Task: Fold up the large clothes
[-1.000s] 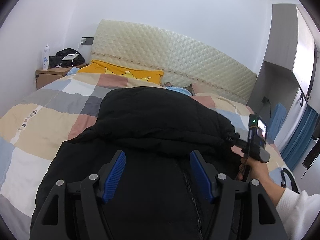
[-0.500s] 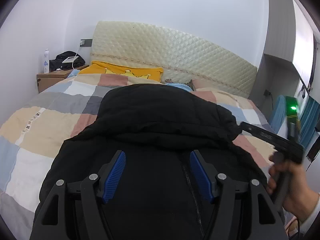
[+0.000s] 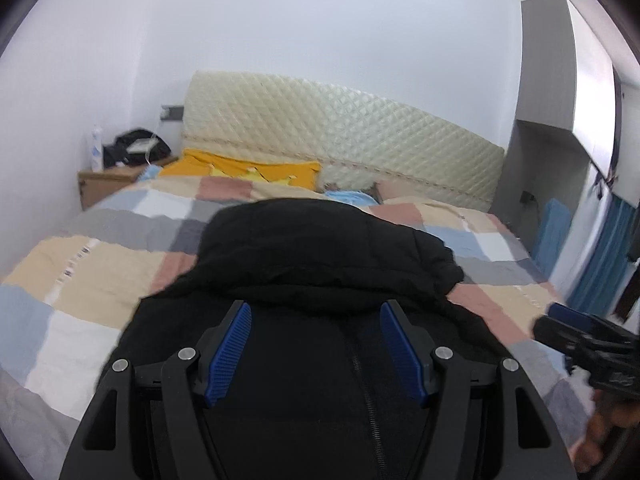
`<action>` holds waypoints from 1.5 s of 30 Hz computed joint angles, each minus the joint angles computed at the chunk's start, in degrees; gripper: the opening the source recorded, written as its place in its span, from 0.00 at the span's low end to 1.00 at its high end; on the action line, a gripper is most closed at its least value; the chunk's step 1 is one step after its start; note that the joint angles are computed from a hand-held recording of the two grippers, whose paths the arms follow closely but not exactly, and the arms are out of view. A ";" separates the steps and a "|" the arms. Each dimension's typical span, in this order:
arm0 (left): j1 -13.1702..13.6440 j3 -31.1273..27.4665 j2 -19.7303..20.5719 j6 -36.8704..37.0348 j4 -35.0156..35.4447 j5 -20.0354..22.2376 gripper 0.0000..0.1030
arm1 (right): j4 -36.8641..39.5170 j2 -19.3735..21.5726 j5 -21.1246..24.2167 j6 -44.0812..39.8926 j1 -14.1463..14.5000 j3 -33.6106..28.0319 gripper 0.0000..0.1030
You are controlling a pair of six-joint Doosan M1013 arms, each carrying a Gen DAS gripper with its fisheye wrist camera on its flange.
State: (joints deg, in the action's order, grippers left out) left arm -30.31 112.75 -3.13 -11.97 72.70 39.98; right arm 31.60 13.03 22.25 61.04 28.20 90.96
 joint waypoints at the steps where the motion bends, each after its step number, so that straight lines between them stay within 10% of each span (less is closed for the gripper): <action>1: -0.09 -0.01 0.04 0.13 0.15 0.37 0.65 | 3.02 -0.15 1.83 -2.35 -0.82 0.16 0.77; 5: 1.41 0.16 -0.04 0.38 -2.83 -1.84 0.65 | 8.62 2.08 13.92 -8.32 -4.85 -2.57 0.77; 16: 4.71 0.51 0.35 -2.86 -7.55 -5.88 0.65 | -7.18 10.09 34.68 25.12 -12.63 -8.12 0.77; 21: 5.13 0.72 0.20 -3.48 -7.43 -6.33 0.65 | 4.46 13.88 45.41 28.12 -14.85 -7.81 0.77; 33: 8.22 1.87 0.10 -2.13 -13.21 -10.09 0.65 | 9.29 12.67 46.19 20.20 -13.03 -7.46 0.85; 38: 7.97 1.65 -0.63 0.91 -16.00 -9.36 0.65 | 7.88 11.78 45.27 17.30 -12.44 -7.19 0.35; 45: 15.08 0.15 -3.87 36.04 -52.23 -16.48 0.65 | 8.24 10.41 42.15 12.16 -12.05 -6.51 0.17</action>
State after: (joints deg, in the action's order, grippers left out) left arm -15.23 112.90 -6.99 24.07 20.47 23.51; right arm 39.85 23.45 64.39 73.20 16.15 84.45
